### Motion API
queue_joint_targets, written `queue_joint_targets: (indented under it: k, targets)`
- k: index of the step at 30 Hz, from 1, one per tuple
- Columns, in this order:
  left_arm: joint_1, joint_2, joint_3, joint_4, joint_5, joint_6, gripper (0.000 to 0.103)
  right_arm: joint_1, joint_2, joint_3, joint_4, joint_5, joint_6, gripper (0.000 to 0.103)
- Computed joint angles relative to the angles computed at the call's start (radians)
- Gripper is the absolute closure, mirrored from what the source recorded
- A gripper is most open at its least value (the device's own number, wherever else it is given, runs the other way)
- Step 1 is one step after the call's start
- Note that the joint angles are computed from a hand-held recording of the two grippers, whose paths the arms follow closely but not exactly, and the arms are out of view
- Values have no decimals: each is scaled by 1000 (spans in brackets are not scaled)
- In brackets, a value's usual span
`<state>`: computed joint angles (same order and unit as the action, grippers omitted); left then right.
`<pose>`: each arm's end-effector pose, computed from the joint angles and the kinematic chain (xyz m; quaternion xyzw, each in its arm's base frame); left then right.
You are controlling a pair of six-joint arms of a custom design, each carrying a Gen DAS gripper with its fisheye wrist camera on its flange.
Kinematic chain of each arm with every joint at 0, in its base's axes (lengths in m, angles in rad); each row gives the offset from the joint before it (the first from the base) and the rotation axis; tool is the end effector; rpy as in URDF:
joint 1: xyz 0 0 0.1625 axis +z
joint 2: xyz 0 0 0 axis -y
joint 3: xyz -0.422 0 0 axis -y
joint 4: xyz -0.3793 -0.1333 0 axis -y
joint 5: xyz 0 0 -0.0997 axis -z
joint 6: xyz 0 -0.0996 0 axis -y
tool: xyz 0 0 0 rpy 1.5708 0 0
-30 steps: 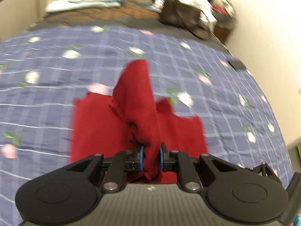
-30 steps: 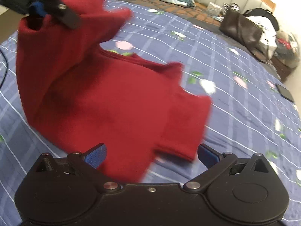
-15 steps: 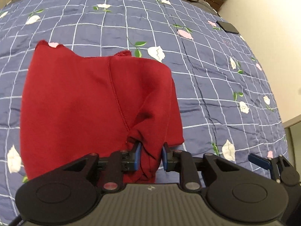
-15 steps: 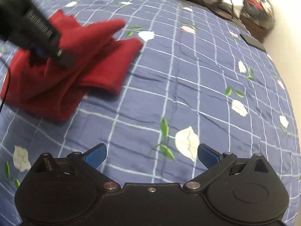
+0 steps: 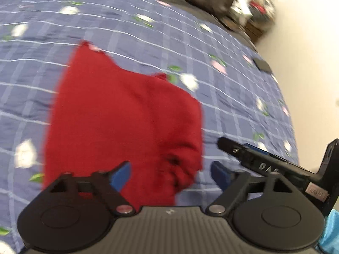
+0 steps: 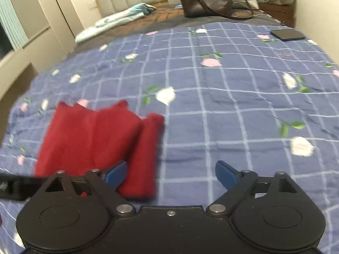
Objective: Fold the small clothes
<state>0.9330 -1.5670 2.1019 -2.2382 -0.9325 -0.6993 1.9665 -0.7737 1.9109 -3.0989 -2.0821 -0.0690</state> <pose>-0.1056 -0.4660 0.3250 -0.0499 0.9463 -0.2434 0.2067 0.3041 -0.5086 0.0709 0.1708 -0.9349 0.2257 0.2142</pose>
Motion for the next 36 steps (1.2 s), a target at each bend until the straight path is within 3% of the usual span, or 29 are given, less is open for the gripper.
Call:
queue_joint_targets:
  k: [3, 8, 10, 12, 14, 20, 26, 28, 29, 30, 32, 34, 36]
  targets:
    - [-4, -53, 10, 75, 77, -94, 5, -7, 27, -45, 22, 60, 11, 23]
    - [32, -100, -5, 245, 152, -229, 4, -15, 75, -117, 102, 144, 61, 38]
    - [48, -113, -11, 282, 166, -266, 4, -17, 93, -149, 155, 154, 76, 53]
    - [56, -125, -12, 299, 174, -290, 4, -16, 107, -162, 179, 145, 82, 82]
    - [59, -133, -10, 295, 184, -294, 4, -16, 111, -168, 184, 141, 72, 95]
    - [67, -133, -13, 290, 184, -281, 4, -4, 95, -155, 102, 85, 13, 98]
    - [107, -84, -51, 384, 150, -276, 4, -13, 95, -166, 186, 38, 1, 92]
    - [109, -87, -53, 391, 140, -276, 4, -5, 98, -159, 177, 12, 3, 80]
    - [108, -90, -51, 392, 137, -275, 4, 0, 95, -150, 160, 2, 10, 67]
    - [107, -92, -51, 396, 137, -276, 4, 4, 92, -143, 154, -6, 17, 48]
    - [107, -93, -54, 413, 136, -284, 3, 16, 85, -124, 135, -16, 5, 32]
    - [108, -94, -56, 426, 136, -292, 3, 28, 76, -101, 120, -19, -19, 27]
    - [113, -94, -60, 434, 132, -297, 3, 39, 63, -73, 113, -6, -39, 15]
